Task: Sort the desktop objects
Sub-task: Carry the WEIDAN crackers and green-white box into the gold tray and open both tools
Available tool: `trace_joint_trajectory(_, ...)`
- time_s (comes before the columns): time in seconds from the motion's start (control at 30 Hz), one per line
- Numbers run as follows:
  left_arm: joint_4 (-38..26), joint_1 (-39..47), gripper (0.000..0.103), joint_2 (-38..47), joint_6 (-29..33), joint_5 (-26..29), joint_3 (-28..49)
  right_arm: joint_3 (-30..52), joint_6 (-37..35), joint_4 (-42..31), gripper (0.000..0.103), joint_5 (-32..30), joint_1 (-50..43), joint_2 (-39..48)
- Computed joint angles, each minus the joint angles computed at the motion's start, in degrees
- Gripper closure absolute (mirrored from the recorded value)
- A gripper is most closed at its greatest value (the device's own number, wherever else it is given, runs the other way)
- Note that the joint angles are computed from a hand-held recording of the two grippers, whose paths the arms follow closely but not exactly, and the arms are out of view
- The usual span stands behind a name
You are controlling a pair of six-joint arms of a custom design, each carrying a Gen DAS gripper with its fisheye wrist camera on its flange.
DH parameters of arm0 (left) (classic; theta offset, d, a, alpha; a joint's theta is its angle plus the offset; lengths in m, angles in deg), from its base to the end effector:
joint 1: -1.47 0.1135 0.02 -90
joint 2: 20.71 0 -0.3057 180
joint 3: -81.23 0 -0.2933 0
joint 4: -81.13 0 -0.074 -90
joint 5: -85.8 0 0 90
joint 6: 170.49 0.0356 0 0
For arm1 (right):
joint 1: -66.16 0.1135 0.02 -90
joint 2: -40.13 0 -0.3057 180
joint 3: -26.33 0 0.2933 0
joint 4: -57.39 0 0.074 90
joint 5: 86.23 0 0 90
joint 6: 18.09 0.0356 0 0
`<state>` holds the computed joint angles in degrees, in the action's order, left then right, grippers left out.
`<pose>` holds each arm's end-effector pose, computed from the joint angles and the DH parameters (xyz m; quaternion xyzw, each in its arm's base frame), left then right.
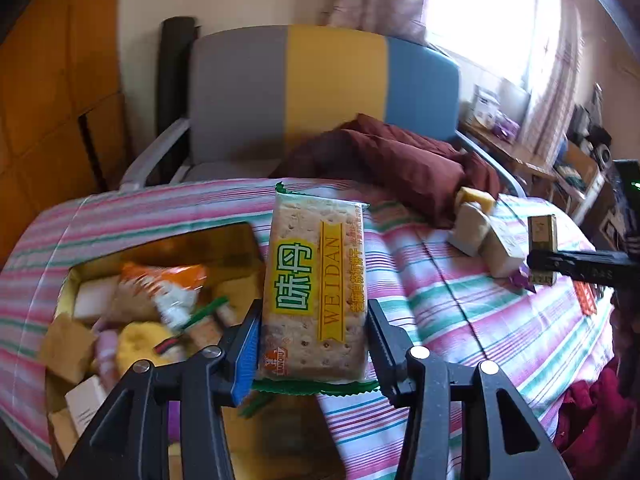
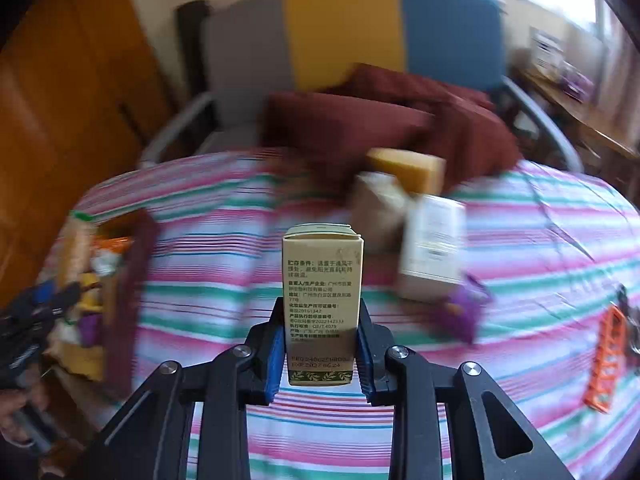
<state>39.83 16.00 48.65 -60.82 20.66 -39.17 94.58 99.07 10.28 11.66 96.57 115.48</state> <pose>0.2633 0.0528 0.2672 0.1130 0.9166 -0.0983 0.3708 0.2592 0.1464 0.2844 -0.0058 0.9496 0.0902 0.3002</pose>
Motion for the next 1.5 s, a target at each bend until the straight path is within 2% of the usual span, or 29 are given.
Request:
trace_joint_trajectory(0.3,-1.66,16.6,0.054,7.42,2.05,6.46,5.4,14.8,2.34,2.89,0.073,-0.49,17.64,15.69)
trace_joint_trajectory(0.5,-3.51,23.77,0.054,11.93,3.36,9.96,9.25,24.26,2.02,3.89,0.073,-3.73,22.36,26.21)
trace_joint_trajectory(0.7,-8.52,25.58,0.054,16.3,5.31,13.54,12.0,29.92,1.33,2.21,0.071,-7.79,25.1,32.57)
trace_joint_trajectory(0.87,-9.03,24.76,0.047,17.1,5.08,13.33,11.36,29.32,2.45,1.9,0.059,-8.14,25.25,33.37)
trace_joint_trajectory(1.27,-5.33,22.76,0.046,7.96,8.23,9.78,5.21,22.95,4.23,2.93,0.048,-5.95,24.81,28.45)
trace_joint_trajectory(1.5,-5.51,21.24,0.046,2.65,10.4,8.98,3.09,18.35,5.61,3.14,0.04,-3.41,23.54,23.63)
